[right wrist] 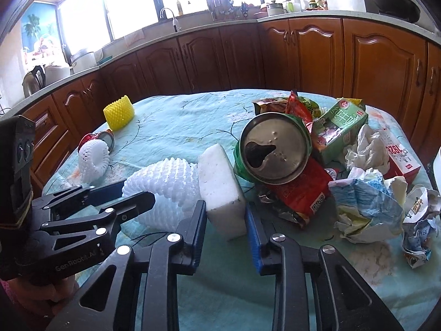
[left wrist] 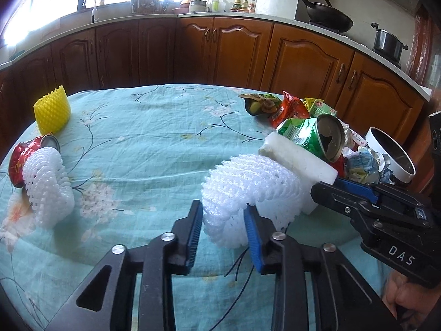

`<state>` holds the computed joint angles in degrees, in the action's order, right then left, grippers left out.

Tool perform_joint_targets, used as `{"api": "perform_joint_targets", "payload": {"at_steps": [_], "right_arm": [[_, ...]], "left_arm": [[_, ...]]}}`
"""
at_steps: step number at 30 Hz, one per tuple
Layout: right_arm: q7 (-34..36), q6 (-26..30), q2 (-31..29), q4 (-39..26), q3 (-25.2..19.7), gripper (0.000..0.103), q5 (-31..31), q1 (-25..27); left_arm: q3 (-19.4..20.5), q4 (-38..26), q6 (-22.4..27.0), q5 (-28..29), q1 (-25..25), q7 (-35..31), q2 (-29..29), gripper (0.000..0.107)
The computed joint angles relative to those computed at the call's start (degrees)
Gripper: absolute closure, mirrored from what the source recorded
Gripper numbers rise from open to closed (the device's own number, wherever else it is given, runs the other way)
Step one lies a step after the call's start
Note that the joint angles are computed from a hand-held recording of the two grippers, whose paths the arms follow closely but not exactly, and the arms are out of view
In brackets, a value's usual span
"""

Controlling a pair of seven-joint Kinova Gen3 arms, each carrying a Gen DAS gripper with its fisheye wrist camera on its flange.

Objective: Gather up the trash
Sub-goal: 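Grasp the white foam net with the left tool while the right tool grasps the foam block, then carry the foam net and foam block to the bin and open both tools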

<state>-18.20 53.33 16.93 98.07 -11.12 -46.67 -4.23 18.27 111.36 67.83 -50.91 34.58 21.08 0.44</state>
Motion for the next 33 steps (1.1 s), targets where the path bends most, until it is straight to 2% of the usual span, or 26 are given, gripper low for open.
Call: {"api": "perform_joint_targets", "payload": {"at_steps": [4, 9, 16, 19, 26, 33], "right_arm": [[2.6, 2.9, -1.2, 0.6, 0.3, 0.077, -2.5, 2.3], [5.1, 7.5, -2.9, 1.6, 2.4, 0.077, -5.9, 5.2], [8.2, 10.4, -5.3, 2.8, 6.1, 0.077, -9.5, 8.5], [8.3, 10.8, -5.6, 2.5, 7.4, 0.077, -10.1, 9.7], [8.1, 10.3, -5.2, 1.1, 9.5, 0.077, -11.6, 13.2], [4.4, 8.7, -2.4, -2.4, 10.3, 0.077, -10.9, 16.6]], "left_arm": [[1.3, -1.0, 3.0, -1.1, 1.5, 0.3, 0.2, 0.091], [3.0, -2.5, 7.3, -3.0, 4.5, 2.2, 0.3, 0.094], [3.7, -5.4, 8.2, -4.6, 7.3, 0.7, 1.4, 0.095], [3.1, -6.6, 7.0, -5.4, 7.8, -1.3, 2.0, 0.095], [0.7, -9.1, 0.7, -5.5, 6.4, -7.9, 3.1, 0.096], [-2.3, -13.1, -5.5, -4.6, 4.7, -16.4, 6.0, 0.096]]}}
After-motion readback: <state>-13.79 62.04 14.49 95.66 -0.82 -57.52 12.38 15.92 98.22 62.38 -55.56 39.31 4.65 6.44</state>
